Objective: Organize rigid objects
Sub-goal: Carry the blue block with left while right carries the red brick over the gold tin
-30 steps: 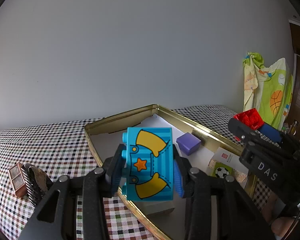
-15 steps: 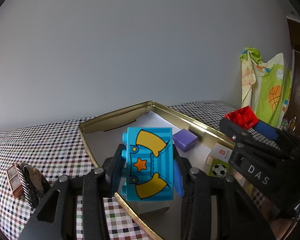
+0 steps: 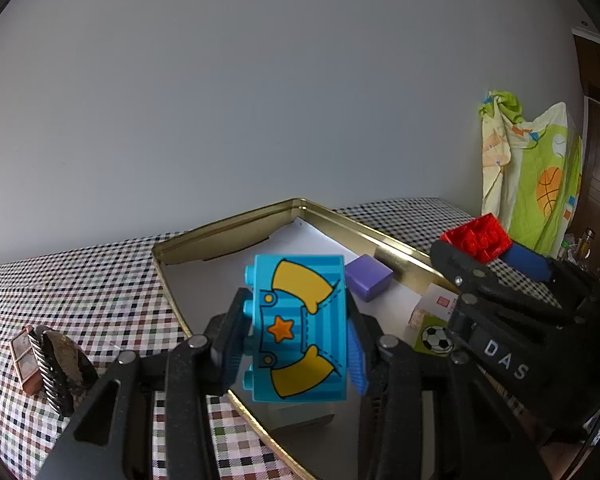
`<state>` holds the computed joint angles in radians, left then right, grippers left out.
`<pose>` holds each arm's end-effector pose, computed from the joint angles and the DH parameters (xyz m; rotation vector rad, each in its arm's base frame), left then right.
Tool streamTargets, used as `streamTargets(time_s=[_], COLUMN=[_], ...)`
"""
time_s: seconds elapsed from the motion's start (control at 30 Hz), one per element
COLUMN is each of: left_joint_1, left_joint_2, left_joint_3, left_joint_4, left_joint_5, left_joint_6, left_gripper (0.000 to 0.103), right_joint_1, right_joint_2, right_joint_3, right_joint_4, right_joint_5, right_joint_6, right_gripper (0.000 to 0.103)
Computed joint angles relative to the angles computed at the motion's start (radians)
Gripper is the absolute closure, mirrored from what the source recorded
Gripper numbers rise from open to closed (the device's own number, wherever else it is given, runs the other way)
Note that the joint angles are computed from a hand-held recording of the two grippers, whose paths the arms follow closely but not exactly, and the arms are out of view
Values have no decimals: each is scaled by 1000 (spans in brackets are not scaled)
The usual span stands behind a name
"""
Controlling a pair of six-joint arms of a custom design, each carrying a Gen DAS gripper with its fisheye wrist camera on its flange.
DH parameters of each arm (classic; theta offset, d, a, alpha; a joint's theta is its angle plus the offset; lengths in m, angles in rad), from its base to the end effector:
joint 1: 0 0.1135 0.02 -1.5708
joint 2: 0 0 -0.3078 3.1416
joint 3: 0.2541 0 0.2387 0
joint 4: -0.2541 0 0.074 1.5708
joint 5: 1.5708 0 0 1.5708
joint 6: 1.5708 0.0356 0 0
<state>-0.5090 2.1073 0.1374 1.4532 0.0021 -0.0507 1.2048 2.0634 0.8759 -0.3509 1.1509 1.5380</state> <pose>0.2079 -0.1161 0.0877 0.4796 2.0503 -0.3406 0.1415 0.2783 0.1044 0.3519 1.9662 -0.2249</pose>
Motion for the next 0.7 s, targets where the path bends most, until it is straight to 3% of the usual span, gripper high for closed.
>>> streamTargets(time_s=[0.7], left_joint_1=[30], left_joint_2=[-45], left_joint_3=[41], left_joint_4=[-140], left_joint_5=[28], left_joint_6=[-6], left_gripper=[61], right_joint_1=[-24], right_joint_2=[-12], right_joint_3=[-39], right_joint_4=[122], right_joint_5=[-42], right_joint_6=[-85], right_gripper=[32])
